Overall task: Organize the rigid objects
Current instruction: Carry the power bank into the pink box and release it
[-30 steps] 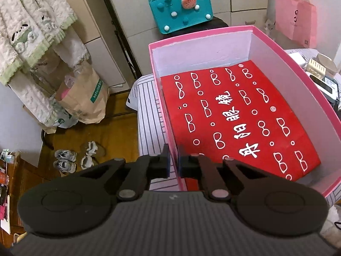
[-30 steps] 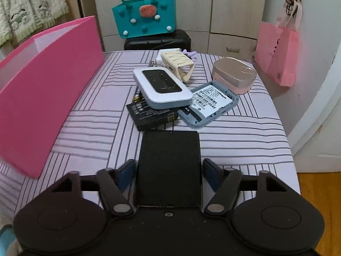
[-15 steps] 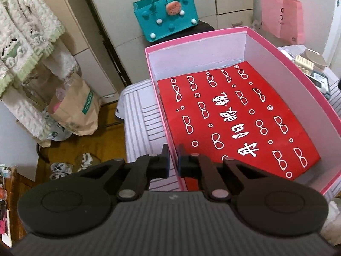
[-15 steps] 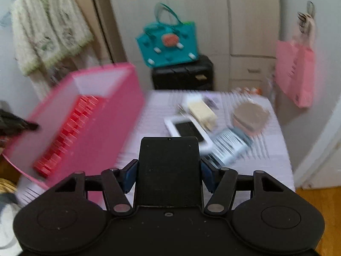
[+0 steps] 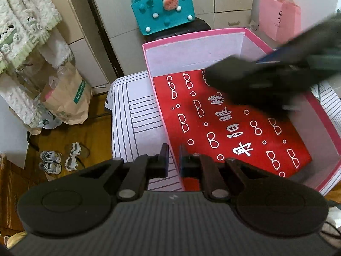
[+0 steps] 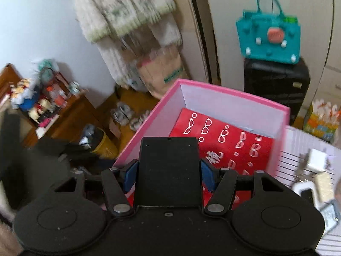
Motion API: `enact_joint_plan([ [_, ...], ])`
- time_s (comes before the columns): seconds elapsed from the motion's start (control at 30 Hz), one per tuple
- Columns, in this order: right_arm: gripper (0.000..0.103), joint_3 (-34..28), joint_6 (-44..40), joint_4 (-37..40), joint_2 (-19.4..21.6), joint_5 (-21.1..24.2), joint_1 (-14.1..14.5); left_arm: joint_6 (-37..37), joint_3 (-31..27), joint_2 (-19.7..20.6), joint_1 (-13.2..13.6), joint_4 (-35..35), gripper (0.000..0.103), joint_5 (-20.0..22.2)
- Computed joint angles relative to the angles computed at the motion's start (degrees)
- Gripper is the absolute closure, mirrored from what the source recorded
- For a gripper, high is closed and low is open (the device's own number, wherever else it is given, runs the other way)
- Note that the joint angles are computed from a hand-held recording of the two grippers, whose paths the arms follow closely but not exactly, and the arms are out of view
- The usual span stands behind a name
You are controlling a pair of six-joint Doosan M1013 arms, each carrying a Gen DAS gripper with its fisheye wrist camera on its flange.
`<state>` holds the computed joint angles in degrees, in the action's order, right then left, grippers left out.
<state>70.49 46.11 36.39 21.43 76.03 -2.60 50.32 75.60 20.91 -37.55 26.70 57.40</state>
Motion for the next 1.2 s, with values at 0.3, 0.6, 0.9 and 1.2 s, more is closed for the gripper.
enact_joint_plan([
  [0.3, 0.037, -5.04, 12.04, -10.74, 7.2, -4.99, 6.13, -1.75, 0.66, -0.47, 0.57, -1.73, 0.095, -2.12],
  [0.6, 0.031, -5.17, 13.51, -9.82, 8.02, -6.93, 5.88, -1.14, 0.14, -0.17, 0.41, -1.41, 0.094, -1.5],
  [0.9, 0.027, -2.08, 3.86, -3.3, 1.99, -11.0, 1.99, -1.97, 0.0, -0.26, 0.92, -2.84, 0.095, -1.35],
  [1.2, 0.027, 3.04, -4.43, 5.89, -3.09, -7.69, -5.89, -5.13, -0.93, 1.02, -0.11, 0.75, 0.095, 0.93],
])
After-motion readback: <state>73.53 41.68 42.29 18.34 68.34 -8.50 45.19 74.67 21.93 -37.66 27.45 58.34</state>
